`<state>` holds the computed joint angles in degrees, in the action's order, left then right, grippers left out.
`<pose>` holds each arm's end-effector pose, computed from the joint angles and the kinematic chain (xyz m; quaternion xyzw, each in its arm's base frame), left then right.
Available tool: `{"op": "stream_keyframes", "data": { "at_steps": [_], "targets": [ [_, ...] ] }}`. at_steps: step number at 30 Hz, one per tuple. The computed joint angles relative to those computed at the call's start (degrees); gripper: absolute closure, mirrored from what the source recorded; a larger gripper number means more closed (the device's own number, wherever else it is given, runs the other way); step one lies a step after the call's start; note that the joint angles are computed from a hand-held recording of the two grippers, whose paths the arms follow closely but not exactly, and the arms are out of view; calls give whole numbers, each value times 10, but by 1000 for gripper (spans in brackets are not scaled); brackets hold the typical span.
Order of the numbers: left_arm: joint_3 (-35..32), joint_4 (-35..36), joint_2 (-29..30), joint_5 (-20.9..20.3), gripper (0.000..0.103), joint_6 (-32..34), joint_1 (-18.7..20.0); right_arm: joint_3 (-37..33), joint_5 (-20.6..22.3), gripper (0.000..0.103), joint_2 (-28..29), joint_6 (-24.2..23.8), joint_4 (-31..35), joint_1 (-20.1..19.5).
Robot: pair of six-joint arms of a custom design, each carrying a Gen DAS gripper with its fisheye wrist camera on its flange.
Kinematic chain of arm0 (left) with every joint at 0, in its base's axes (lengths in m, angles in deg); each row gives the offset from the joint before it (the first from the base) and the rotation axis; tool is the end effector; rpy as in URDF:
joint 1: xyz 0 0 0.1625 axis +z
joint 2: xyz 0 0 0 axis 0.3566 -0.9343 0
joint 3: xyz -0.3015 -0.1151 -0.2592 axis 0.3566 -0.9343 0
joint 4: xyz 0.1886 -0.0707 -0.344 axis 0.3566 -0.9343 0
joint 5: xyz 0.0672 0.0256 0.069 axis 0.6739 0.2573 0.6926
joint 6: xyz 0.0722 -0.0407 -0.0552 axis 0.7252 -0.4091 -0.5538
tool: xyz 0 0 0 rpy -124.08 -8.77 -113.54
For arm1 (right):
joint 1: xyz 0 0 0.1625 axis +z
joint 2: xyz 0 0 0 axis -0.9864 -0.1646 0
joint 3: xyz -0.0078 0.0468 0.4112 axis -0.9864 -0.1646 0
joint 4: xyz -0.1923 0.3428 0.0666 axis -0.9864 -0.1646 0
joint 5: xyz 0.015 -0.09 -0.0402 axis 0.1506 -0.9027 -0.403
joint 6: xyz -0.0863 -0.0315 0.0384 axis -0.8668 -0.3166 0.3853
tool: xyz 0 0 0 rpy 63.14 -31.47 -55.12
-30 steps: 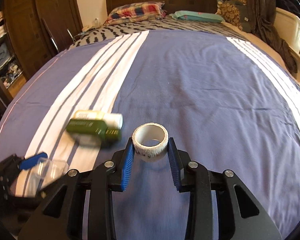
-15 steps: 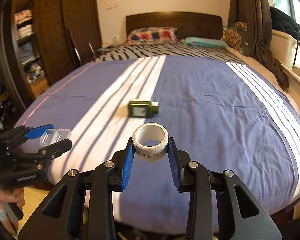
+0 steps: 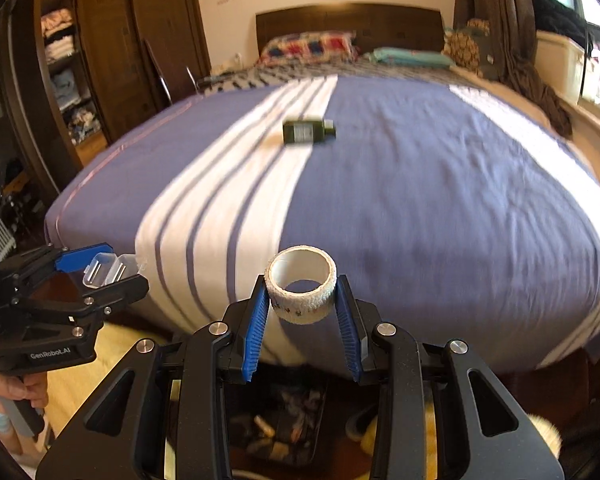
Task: Collect trash
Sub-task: 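Carry the box and tape roll down into the black bin and open both tools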
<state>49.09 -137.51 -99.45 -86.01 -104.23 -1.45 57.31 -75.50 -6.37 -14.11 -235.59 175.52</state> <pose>-0.3226 -0.3409 0.0820 0.0624 0.8563 -0.3522 0.3727 0.1514 -0.4089 0.2926 0.3782 -0.8885 0.2014 0.1640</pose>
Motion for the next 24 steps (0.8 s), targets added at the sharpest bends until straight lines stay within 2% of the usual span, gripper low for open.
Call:
{"op": "stream_keyframes", "data": {
  "at_steps": [3,7,17,24],
  "targets": [
    [17,-28,21,-40,34,-3,4,18,-9,68,-1,-4,11,-17],
    [41,-101,50,-92,34,21,24,40,-40,68,18,-20,5,-27],
    [77,-237,86,-163,34,71,84,61,-88,68,72,8,37,-66],
    [96,-329,121,-216,34,97,114,49,-97,67,98,38,77,-83]
  ]
}}
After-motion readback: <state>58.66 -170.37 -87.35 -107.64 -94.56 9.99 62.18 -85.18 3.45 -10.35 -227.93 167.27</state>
